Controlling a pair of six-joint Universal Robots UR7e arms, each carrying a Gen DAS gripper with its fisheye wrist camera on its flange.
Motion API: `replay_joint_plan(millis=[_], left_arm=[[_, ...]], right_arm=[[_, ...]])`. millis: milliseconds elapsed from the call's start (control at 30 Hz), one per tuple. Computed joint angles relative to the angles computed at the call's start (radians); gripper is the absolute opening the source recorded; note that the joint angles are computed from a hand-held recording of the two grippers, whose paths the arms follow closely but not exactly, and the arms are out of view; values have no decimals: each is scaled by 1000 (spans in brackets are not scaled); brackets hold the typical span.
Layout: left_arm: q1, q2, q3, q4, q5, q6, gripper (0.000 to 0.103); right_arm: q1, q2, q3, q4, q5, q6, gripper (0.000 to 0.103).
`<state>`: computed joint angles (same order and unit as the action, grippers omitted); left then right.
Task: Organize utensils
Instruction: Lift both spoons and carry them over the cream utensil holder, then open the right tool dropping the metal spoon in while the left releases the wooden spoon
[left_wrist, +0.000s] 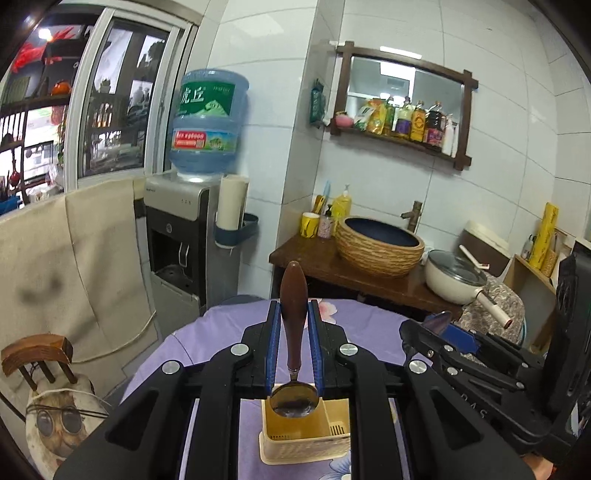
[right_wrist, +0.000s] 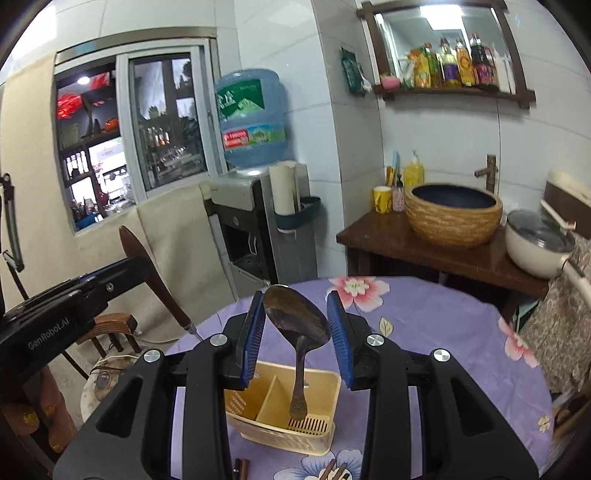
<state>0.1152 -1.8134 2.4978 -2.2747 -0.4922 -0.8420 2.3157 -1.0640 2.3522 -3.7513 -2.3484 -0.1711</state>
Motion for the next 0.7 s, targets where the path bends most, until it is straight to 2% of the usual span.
replay_joint_plan(millis=[167,333,700], left_arm=[[67,36,46,-99,-53,24,15],[98,54,82,-133,-79,29,15],[125,84,114,-164,-105,27,15]], right_arm=[[-68,82,26,-64,16,-11,35],[-106,142,49,-117,23,-12,35],[-112,220,49,-224,-6,-77,35]])
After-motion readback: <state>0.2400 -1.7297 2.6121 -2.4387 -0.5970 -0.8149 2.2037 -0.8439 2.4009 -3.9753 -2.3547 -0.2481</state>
